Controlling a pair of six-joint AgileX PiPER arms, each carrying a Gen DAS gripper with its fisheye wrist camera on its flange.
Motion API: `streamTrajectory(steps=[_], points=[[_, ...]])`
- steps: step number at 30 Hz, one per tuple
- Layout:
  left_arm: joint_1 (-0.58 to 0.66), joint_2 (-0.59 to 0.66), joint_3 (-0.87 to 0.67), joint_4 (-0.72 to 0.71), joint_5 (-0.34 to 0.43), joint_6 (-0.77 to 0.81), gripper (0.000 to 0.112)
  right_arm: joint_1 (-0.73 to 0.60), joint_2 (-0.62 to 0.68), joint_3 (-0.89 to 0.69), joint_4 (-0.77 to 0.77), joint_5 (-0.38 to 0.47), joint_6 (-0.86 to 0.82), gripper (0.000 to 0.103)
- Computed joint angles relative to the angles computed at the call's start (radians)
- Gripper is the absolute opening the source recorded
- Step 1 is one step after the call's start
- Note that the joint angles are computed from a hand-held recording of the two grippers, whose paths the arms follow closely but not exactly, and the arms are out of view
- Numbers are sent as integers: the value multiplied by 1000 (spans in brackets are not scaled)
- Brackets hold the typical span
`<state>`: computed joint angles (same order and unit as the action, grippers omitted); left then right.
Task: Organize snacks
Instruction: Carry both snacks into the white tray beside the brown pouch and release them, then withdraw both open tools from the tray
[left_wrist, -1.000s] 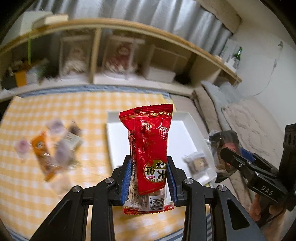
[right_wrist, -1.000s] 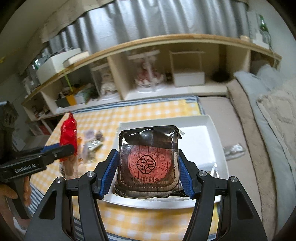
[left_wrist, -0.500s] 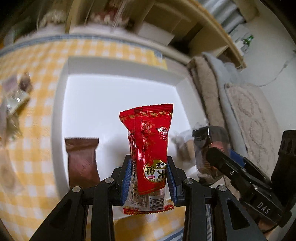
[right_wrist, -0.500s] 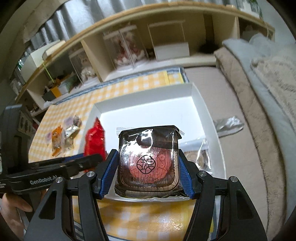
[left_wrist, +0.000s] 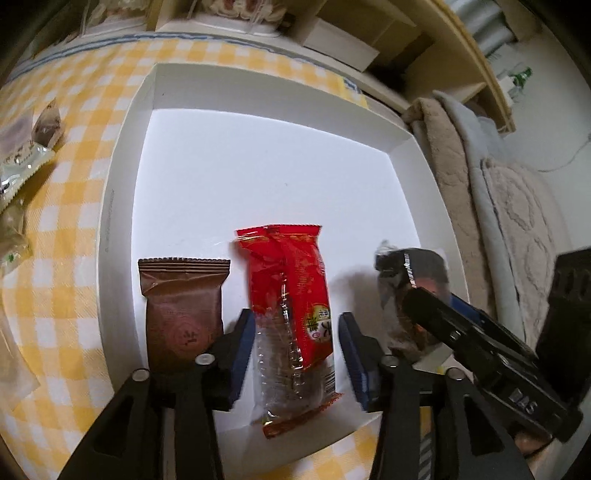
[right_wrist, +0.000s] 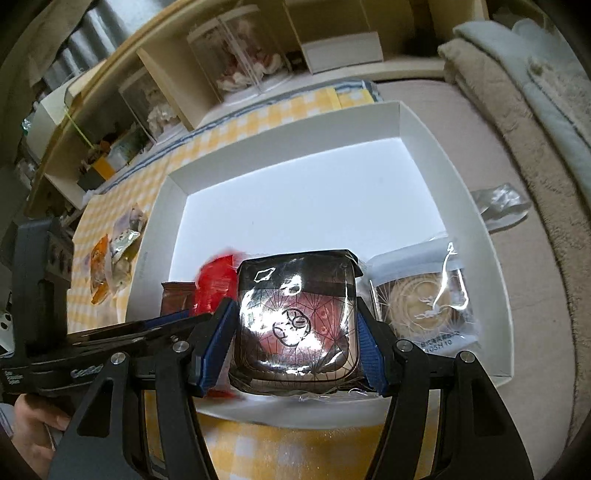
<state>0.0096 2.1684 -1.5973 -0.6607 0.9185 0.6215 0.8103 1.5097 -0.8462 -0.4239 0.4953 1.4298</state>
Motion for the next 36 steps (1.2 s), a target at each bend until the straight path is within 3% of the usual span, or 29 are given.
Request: streamTrajectory(steps=[2, 5, 13, 16, 18, 26, 36], points=[[-12, 10, -22, 16, -6, 4, 50, -12, 3, 12, 20, -25, -16, 65], [-12, -1, -10, 29, -17, 31, 50, -27, -15, 41, 44, -60, -12, 80], [1, -76, 92, 31, -64, 87, 51, 29, -79, 62, 12, 43, 49, 90], [27, -198, 248, -6, -93, 154, 55, 56, -96, 62, -12, 81, 84, 96], [101, -308, 358, -9, -55, 235, 58, 72, -105, 60, -21, 105, 95, 103], [156, -431, 447, -16, -41, 305, 94, 143, -128, 11, -54, 241, 120, 103], [247, -574, 494, -16, 24, 371, 103, 250, -185, -42, -100, 450, 202, 103]])
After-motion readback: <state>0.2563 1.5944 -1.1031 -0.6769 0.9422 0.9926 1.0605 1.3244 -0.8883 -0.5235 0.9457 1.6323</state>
